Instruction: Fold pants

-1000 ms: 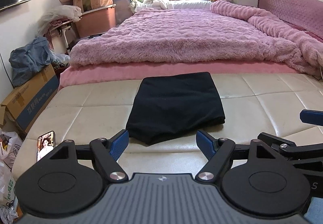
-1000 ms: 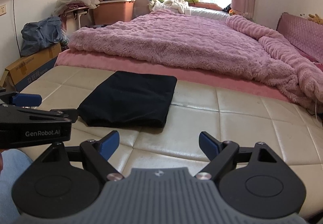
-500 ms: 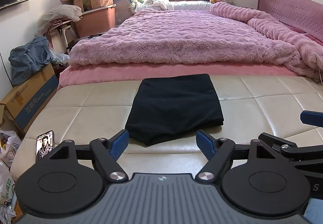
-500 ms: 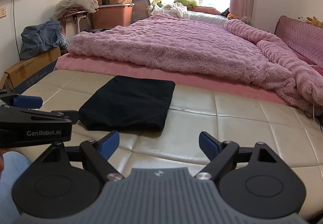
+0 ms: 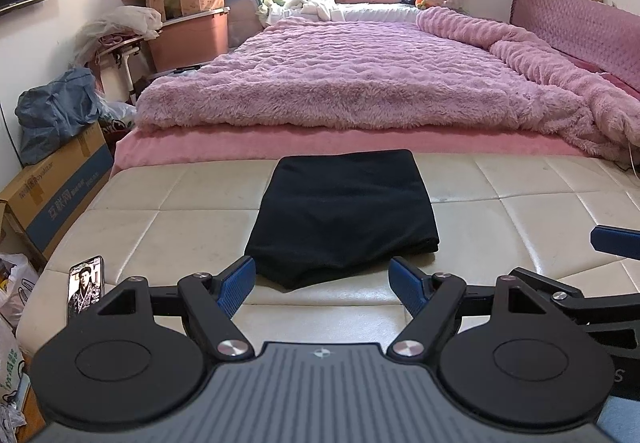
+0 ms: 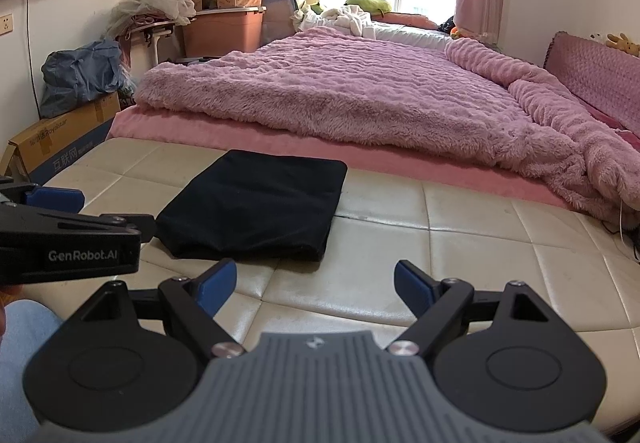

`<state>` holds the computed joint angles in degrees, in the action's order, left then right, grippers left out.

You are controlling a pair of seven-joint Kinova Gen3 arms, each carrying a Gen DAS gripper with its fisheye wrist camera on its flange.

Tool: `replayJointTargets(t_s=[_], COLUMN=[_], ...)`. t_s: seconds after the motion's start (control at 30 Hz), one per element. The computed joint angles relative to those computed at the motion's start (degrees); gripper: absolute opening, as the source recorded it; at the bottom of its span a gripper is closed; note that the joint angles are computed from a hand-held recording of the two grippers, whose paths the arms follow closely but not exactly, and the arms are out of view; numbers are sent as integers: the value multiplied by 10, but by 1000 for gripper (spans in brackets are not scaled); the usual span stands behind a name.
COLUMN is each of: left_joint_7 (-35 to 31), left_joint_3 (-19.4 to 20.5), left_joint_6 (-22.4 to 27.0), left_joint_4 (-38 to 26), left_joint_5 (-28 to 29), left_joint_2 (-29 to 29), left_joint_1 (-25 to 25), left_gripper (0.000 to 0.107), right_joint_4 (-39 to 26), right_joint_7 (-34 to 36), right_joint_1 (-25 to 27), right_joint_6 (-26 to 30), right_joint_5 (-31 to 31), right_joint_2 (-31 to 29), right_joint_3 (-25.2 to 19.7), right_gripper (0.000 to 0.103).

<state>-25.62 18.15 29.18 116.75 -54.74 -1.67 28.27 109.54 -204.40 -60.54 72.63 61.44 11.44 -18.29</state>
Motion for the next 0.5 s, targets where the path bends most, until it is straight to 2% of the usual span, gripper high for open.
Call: replayJointTargets(t_s=[0.5], left_joint_7=[2], left_joint_3=[1], left_joint_6=[0], left_joint_4=[0], left_joint_5=[-1], left_joint_2=[1], left_joint_1=[1], left_gripper=[89], right_joint_4=[-2], right_joint_7=[2], right_joint_1=[0], right_joint_6=[1], right_joint_5=[-5], right_joint_2=[-2], right_joint_3=[-1], right_gripper=[82])
